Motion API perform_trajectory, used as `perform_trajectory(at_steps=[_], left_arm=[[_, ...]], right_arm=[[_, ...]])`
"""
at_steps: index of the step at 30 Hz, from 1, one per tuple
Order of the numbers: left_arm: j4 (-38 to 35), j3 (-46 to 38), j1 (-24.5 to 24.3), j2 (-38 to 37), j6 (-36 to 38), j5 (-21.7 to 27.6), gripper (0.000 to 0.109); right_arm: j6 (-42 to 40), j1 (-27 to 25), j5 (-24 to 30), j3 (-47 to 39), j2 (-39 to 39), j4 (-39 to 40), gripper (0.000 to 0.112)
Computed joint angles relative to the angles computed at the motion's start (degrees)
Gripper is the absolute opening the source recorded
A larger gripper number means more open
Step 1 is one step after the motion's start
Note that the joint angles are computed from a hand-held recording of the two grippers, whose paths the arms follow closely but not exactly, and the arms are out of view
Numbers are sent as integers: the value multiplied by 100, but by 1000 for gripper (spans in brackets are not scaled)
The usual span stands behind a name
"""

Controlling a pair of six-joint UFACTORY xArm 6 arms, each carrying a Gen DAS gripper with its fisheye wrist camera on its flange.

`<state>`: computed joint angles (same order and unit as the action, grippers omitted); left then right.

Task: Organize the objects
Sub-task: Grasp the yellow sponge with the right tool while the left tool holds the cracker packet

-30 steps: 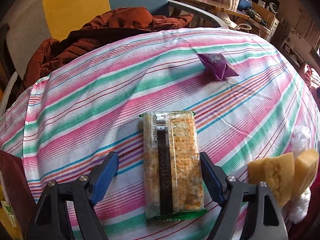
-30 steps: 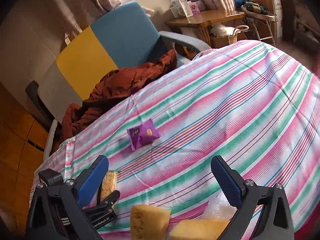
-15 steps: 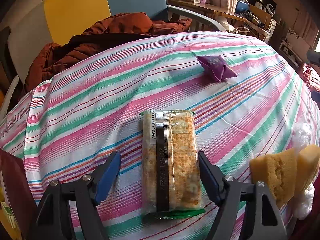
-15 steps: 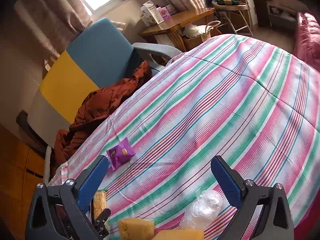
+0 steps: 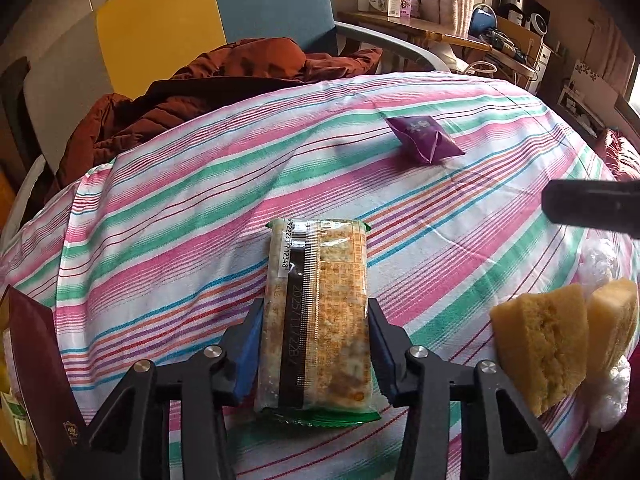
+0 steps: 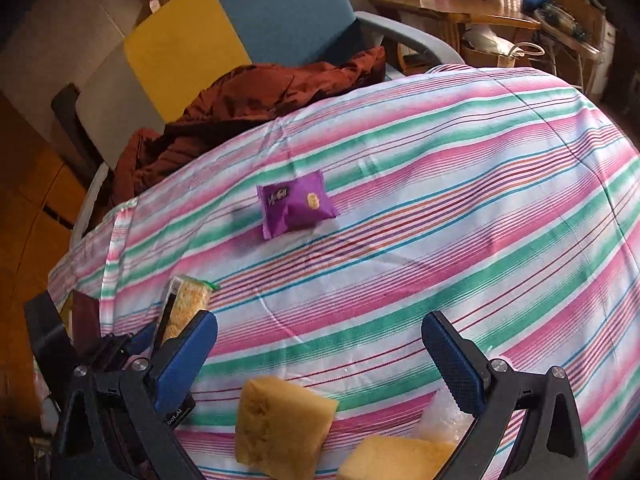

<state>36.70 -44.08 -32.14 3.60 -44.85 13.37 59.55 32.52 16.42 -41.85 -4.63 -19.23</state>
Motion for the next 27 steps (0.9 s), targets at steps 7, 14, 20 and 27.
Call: perform_trajectory(at_steps=[7, 14, 20, 27], left_arm=[[-606, 625, -101, -656, 282, 205, 48], [-763, 1419, -52, -1756, 206, 182, 48], [-1127, 2128, -164, -2906, 360, 214, 48], [-1699, 3007, -167, -4442, 755, 554, 48]], right_arm=[[-2612, 458, 593, -445, 587, 2459, 103], [-2527, 846, 1321, -895, 984, 1817, 97], [-1790, 963, 1288, -829, 888, 875, 63], [-1604, 1230, 959, -801, 877, 575, 60]])
